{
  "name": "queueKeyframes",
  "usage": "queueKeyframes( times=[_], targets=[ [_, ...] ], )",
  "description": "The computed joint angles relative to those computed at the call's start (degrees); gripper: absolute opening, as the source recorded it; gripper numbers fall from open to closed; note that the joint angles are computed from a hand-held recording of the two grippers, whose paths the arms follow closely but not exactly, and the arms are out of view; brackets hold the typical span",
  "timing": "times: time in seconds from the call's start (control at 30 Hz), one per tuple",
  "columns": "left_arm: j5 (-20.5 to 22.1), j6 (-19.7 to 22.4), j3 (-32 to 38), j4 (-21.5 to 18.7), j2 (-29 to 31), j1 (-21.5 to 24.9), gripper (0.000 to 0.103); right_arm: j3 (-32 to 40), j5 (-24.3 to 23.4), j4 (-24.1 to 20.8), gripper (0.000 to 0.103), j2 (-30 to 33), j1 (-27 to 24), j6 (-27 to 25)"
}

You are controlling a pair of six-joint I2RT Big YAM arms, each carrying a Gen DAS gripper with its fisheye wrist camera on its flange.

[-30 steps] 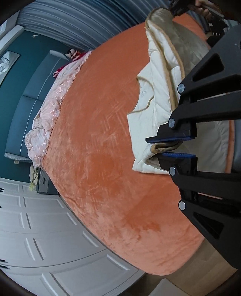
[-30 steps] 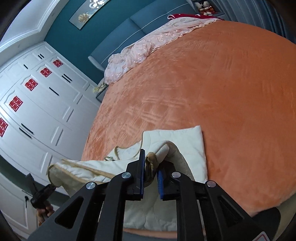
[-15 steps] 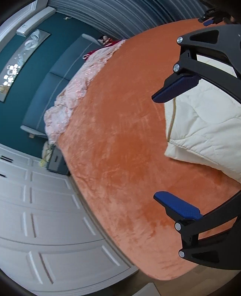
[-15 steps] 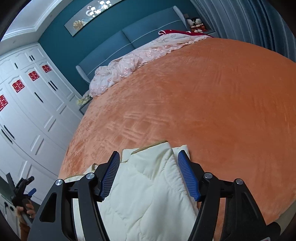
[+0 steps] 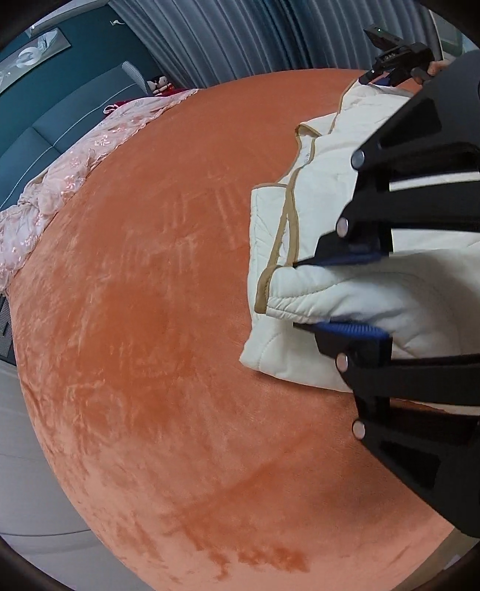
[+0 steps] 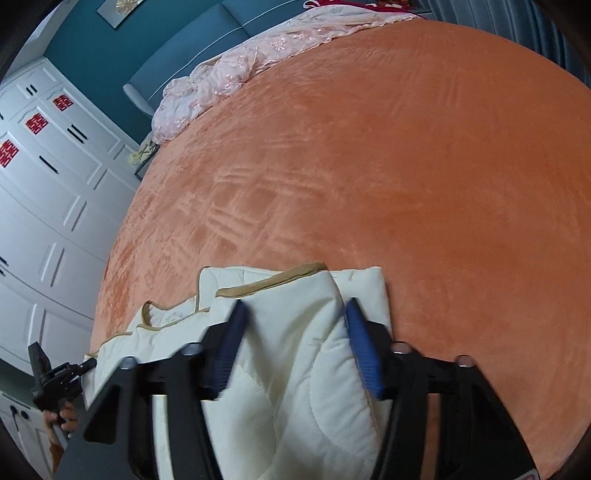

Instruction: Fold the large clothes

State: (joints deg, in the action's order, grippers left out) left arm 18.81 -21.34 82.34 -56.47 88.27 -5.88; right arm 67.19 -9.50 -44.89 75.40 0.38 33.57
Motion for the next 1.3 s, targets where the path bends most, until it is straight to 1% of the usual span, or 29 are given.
queueKeyframes(
  times=[0.03,0.07,0.1,0.2,0.23,0.27,0.3,0.33,0.43,0.5,0.57,0.67,0.73,0.87,0.97,1.07,1.13,1.17,1.2,1.23,1.27,1.3],
  targets=[
    [-0.38,-0.29,0.09,0.9,-0.33,-0.12,0.012,0.84,0.18,-0.47,0.008,0.59,0.3,-0.96],
    [-0.97,-0.31,0.14,2.01,-0.92,-0.32,0.011,0.85,1.52,0.8,0.008,0.01,0.76,-0.44],
    [-1.67,-0.28,0.39,2.97,-1.35,-0.57,0.01,0.13,2.78,3.57,0.007,-1.62,1.09,0.32],
    [-3.76,-0.62,0.62,6.98,-3.47,-1.49,0.01,-0.77,6.48,9.02,0.007,-5.32,1.75,2.8],
    [-5.08,-0.72,0.94,8.08,-3.52,-1.88,0.01,-0.62,7.54,9.74,0.007,-5.44,1.89,2.88],
    [-6.33,-0.5,1.41,8.35,-3.12,-2.15,0.01,0.04,8.36,9.05,0.007,-4.54,2.04,1.92],
    [-7.63,-0.03,2.23,7.86,-1.93,-2.62,0.01,1.13,9.34,7.45,0.007,-2.92,2.28,0.91],
    [-9.15,0.56,3.11,6.94,-0.29,-3.22,0.01,1.86,10.16,5.82,0.007,-1.32,2.45,0.4],
    [-14.68,1.38,4.37,4.33,4.37,-4.96,0.01,2.61,10.56,2.86,0.007,2.58,2.6,0.06],
    [-16.26,1.06,2.79,5.25,5.68,-5.3,0.011,2.72,11.85,1.72,0.007,4.41,2.94,-0.84],
    [-17.23,1.47,-0.01,7.95,5.76,-5.32,0.014,2.21,12.11,1.1,0.007,5.86,3.1,-1.94],
    [-18.0,2.42,-4.42,13.68,4.66,-5.3,0.019,0.45,11.82,2.43,0.008,6.98,3.17,-2.62],
    [-19.51,2.43,-5.7,15.75,4.46,-5.83,0.021,-0.37,12.54,3.64,0.008,7.29,3.49,-2.63],
    [-22.75,2.77,-6.74,18.0,4.65,-7.02,0.022,-1.7,15.14,5.61,0.009,7.46,4.51,-3.03],
    [-23.11,2.24,-7.39,19.53,4.64,-7.06,0.023,-2.64,15.4,7.1,0.01,7.3,4.36,-2.92],
    [-23.67,2.24,-7.15,19.56,4.83,-7.22,0.024,-2.29,15.09,7.7,0.01,7.79,4.22,-2.38],
    [-23.79,2.28,-6.75,18.89,4.9,-7.22,0.025,-2.43,13.82,8.12,0.012,7.62,3.81,-2.27],
    [-23.96,2.28,-5.97,17.6,5.06,-7.17,0.027,-2.14,12.66,7.67,0.012,7.56,3.3,-2.09],
    [-24.35,2.04,-4.89,15.76,5.14,-7.06,0.033,-1.42,11.36,6.36,0.012,7.34,2.67,-1.68],
    [-25.0,1.15,-3.73,13.7,4.73,-6.71,0.04,-0.71,10.57,4.85,0.018,6.7,2.04,-0.75],
    [-24.56,0.1,-3.57,13.27,3.65,-6.22,0.042,-0.24,11.27,3.45,0.026,5.44,1.67,1.0],
    [-23.13,-0.91,-3.96,13.84,1.84,-5.34,0.047,-0.31,12.97,3.09,0.038,3.81,1.73,2.69]
  ],
)
